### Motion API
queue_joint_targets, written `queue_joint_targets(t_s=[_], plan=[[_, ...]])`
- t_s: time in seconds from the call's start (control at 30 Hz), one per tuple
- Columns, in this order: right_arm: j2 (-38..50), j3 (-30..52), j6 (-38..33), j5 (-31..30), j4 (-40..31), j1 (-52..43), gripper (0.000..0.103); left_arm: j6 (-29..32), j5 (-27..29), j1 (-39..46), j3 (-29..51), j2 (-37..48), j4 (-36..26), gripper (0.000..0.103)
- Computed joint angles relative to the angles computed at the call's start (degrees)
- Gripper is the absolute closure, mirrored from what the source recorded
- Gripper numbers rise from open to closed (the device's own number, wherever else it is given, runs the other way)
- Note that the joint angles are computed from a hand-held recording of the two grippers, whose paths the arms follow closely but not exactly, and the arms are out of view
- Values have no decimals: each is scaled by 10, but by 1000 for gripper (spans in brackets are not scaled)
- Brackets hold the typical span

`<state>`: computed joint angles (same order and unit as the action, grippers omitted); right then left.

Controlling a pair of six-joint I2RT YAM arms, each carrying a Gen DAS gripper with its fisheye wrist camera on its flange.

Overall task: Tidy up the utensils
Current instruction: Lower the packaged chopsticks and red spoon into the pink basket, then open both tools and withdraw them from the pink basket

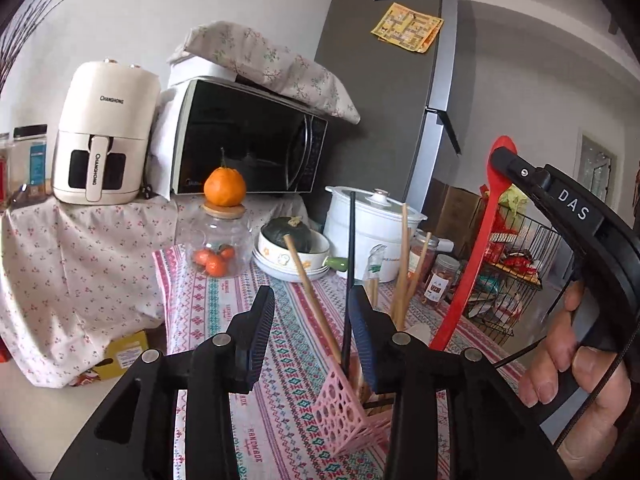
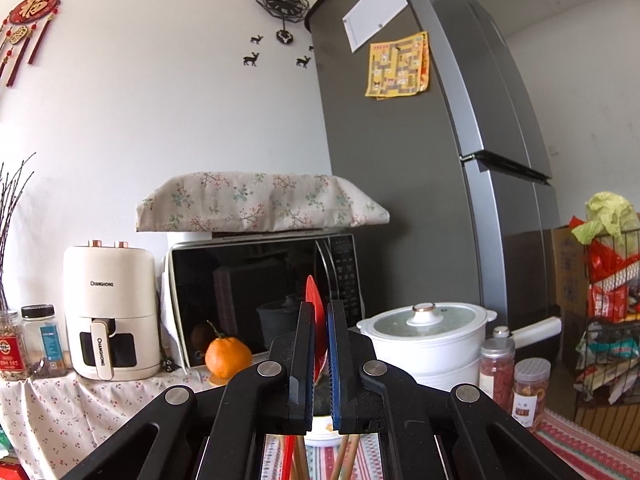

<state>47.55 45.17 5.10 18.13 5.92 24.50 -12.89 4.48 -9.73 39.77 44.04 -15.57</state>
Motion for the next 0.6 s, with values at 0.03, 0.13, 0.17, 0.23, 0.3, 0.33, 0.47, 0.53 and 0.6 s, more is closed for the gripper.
queue_joint_targets(t_s=[0.03,0.13,0.17,0.23,0.3,0.33,0.47,0.53,0.6], plan=[[4,-6,1,3,8,2,99,-4,-4,11,4,5,-14,62],[15,-22,5,14,31,8,99,-12,5,49,16,31,-45,62],[20,-27,5,19,40,12,99,-13,3,57,17,39,-50,62],[27,-38,-4,36,59,20,99,-13,13,71,18,51,-55,62],[34,-45,-7,47,65,26,99,-10,15,75,23,61,-61,62],[34,-48,-6,51,64,27,99,-8,16,75,24,63,-62,62],[38,-60,-6,60,61,33,98,-4,9,64,29,73,-67,62],[35,-64,0,59,58,33,97,-2,2,57,33,77,-71,62],[35,-58,4,52,47,29,87,0,-9,47,37,80,-76,62]])
